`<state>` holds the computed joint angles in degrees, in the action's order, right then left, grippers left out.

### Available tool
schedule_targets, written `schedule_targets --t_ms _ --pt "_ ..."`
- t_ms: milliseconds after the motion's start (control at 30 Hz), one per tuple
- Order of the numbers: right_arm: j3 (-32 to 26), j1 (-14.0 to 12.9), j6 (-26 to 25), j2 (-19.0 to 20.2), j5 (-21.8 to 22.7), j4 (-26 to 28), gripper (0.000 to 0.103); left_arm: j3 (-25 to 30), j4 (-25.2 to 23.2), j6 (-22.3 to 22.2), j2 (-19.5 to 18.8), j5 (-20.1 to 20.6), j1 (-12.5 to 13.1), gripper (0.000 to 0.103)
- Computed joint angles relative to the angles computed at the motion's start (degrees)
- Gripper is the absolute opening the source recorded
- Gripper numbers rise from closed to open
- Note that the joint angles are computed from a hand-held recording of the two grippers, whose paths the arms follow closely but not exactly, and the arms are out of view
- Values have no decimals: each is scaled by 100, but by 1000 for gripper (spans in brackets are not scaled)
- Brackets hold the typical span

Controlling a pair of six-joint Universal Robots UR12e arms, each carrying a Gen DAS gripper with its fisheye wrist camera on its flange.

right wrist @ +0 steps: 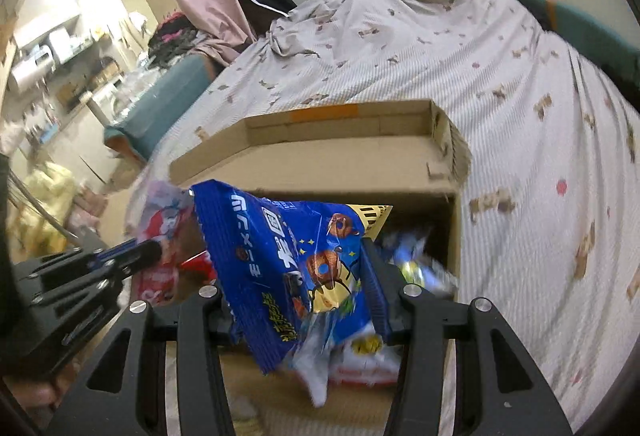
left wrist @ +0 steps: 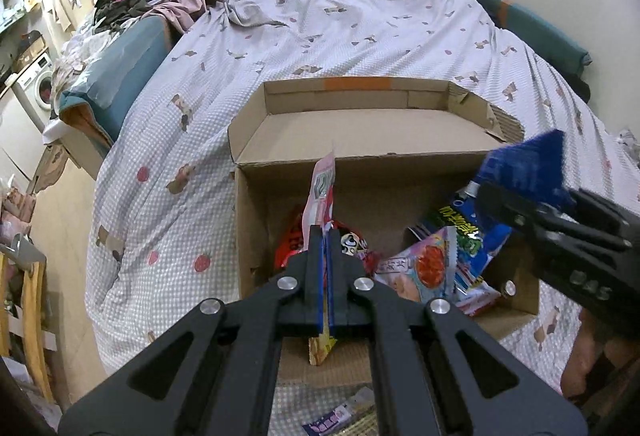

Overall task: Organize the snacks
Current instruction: 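Carry both snacks over the box and open both tools to drop them in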

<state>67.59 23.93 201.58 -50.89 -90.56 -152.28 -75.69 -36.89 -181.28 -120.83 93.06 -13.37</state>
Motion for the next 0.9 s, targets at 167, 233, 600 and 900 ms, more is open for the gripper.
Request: schedule_targets --t_ms 167,233,600,900 --pt "-201 -18 -99 160 199 115 59 95 -72 -82 -65 47 10 0" --pt "-138 -69 15 143 563 -3 86 147 -108 -78 -97 40 6 0" --pt "522 -244 821 -268 824 -351 95 378 -241 -103 -280 46 -102 2" --pt "731 -316 1098 -402 794 -611 95 493 -492 -108 -329 14 -146 16"
